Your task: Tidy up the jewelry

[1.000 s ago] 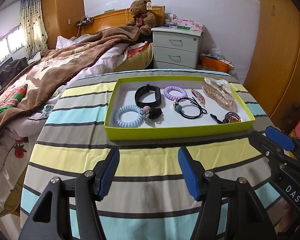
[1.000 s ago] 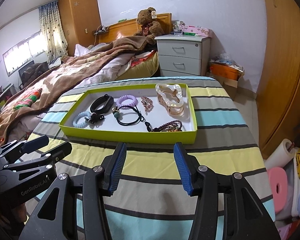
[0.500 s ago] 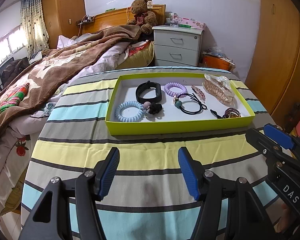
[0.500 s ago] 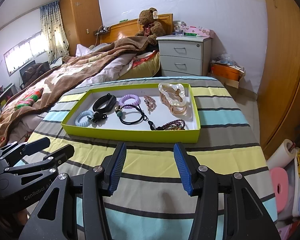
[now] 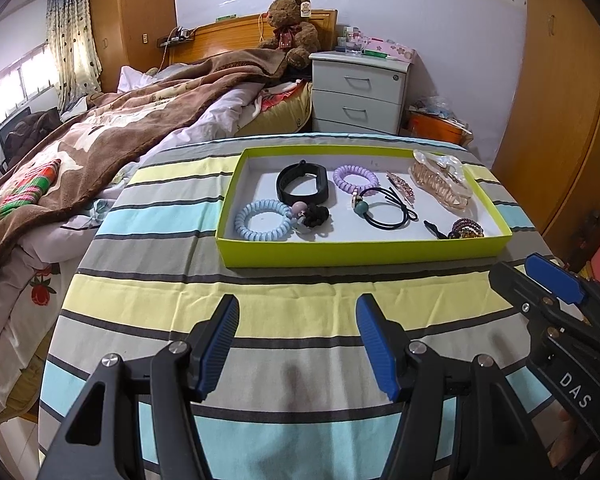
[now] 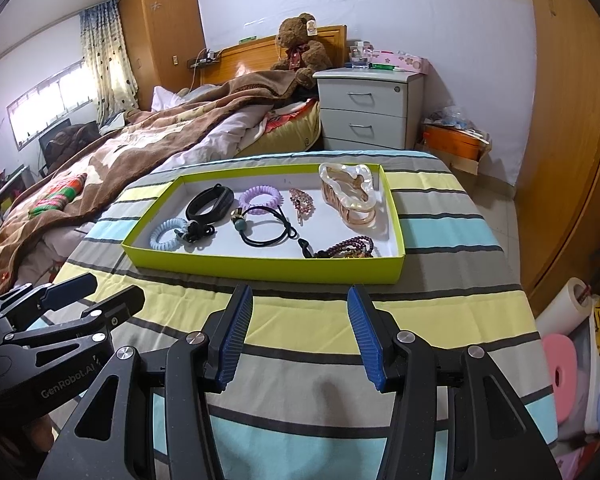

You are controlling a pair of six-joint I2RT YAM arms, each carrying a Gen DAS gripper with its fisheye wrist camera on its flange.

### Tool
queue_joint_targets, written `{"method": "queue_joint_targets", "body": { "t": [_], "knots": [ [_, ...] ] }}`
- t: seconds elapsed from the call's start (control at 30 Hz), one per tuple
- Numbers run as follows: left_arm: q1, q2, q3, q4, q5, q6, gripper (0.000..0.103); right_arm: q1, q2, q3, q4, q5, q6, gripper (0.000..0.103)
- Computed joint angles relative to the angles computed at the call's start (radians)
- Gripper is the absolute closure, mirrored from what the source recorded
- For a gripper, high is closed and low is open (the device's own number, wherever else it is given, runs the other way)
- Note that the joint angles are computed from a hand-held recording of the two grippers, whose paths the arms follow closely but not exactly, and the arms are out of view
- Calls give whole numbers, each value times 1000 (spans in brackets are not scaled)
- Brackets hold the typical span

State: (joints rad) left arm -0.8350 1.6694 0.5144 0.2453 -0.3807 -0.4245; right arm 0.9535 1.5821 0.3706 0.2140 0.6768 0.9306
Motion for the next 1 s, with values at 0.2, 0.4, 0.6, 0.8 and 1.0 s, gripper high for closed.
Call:
{"method": "queue_joint_targets", "body": {
  "t": [0.2,0.4,0.6,0.8,1.0],
  "knots": [
    [-4,0,1,-2,-6,-3,40,0,7,2,4,0,1,53],
    [-3,12,9,-4,-7,-7,40,-1,1,1,-1,-2,0,53],
    [3,10,6,-2,-3,-3,40,-1,1,1,-1,-1,1,53],
    [3,6,4,-7,-4,-4,40,-1,5,1,3,-1,0,53],
    [3,4,2,-8,-5,-6,40,0,1,2,-3,-1,0,53]
  ]
}}
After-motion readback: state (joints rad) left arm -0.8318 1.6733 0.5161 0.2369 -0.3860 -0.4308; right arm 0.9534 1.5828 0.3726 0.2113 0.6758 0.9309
